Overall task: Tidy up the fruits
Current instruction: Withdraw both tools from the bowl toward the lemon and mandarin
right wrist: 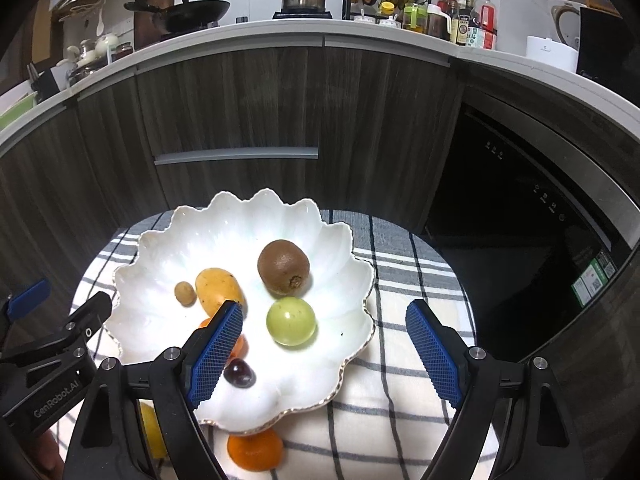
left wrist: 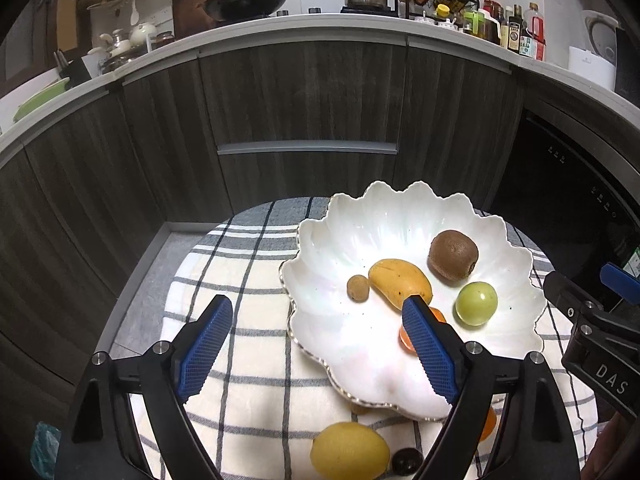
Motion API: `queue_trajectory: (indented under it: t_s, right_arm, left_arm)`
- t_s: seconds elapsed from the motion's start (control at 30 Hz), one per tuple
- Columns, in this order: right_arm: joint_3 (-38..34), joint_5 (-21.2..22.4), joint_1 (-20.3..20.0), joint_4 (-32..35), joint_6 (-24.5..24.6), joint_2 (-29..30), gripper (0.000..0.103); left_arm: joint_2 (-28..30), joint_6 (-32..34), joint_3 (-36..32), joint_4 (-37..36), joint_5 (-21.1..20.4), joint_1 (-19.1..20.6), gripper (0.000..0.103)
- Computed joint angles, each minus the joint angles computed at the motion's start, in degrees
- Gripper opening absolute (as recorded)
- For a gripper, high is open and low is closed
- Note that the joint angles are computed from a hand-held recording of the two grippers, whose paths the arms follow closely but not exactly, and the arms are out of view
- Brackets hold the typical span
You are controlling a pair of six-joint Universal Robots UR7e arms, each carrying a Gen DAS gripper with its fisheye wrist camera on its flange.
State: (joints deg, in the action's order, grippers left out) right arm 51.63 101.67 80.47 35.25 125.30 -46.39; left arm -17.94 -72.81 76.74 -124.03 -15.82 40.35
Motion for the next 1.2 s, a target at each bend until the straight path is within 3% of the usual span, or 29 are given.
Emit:
queue_trajectory:
  t_s: [0.6, 0.87, 1.2]
  right_arm:
    - [8.99, -1.39, -0.98, -2.70, -0.32, -6.33, 0.085]
    - [12.09, -1.81, -1.65, -3.71, -1.45, -8.06, 0.085]
    - [13.81, -1.57, -2.92, -4.63, -2.36, -8.84, 0.085]
  left_arm:
    - [-2.97, -15.68, 3.63, 13.93, -1.28, -3.31, 0.087]
    - [-2.70, -16.58, 4.61, 14.16, -2.21, -3.80, 0.087]
    - [-1.24, -12.94, 5.38, 9.52, -3.97, -3.82, 0.087]
